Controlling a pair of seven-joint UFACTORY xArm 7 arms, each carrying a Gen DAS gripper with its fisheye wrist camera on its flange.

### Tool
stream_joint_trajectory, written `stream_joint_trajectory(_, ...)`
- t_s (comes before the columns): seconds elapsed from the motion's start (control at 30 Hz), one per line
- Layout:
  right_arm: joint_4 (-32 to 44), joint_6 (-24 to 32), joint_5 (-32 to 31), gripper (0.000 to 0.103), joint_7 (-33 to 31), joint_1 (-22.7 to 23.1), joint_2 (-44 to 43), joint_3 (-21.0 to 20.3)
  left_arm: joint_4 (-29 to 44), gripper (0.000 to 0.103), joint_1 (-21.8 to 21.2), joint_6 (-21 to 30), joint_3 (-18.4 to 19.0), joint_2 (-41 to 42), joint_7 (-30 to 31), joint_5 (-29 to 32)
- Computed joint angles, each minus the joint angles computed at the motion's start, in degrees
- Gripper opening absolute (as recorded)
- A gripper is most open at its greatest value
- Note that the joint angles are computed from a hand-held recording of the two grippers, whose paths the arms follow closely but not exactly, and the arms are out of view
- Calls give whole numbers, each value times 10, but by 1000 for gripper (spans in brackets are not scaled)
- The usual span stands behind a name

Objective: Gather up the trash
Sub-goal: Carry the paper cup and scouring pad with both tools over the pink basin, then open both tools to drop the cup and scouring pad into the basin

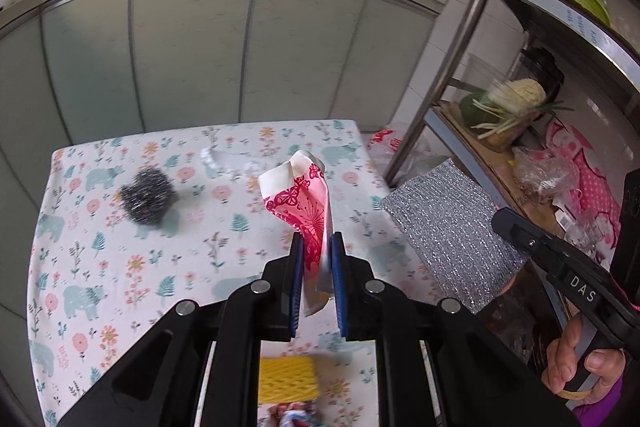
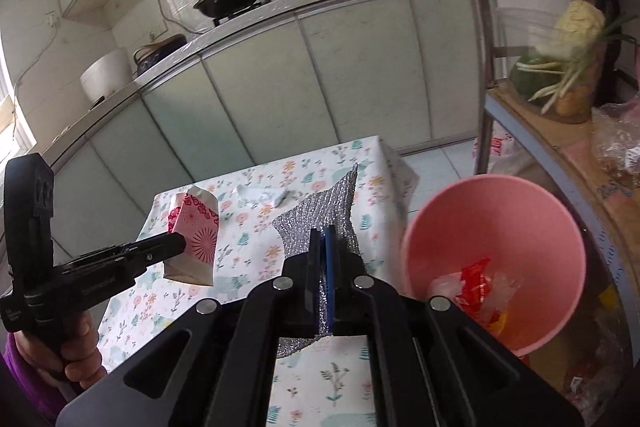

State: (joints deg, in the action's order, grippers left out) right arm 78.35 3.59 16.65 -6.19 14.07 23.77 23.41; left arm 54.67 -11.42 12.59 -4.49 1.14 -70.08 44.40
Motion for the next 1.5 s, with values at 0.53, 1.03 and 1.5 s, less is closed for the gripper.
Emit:
stream_joint_trajectory(0.53, -32, -14, -114, 3, 170, 71, -17, -178, 206, 13, -92, -28, 6, 176, 183, -136)
stream_joint_trajectory(1.03, 16, 18, -253, 3, 323, 129, 34, -280, 353, 13, -117, -7, -14, 318, 364, -301)
stream_joint_trajectory(1.5, 49, 64, -266, 3, 323, 100, 69, -247, 411, 13, -152, 26, 15, 379, 422, -373)
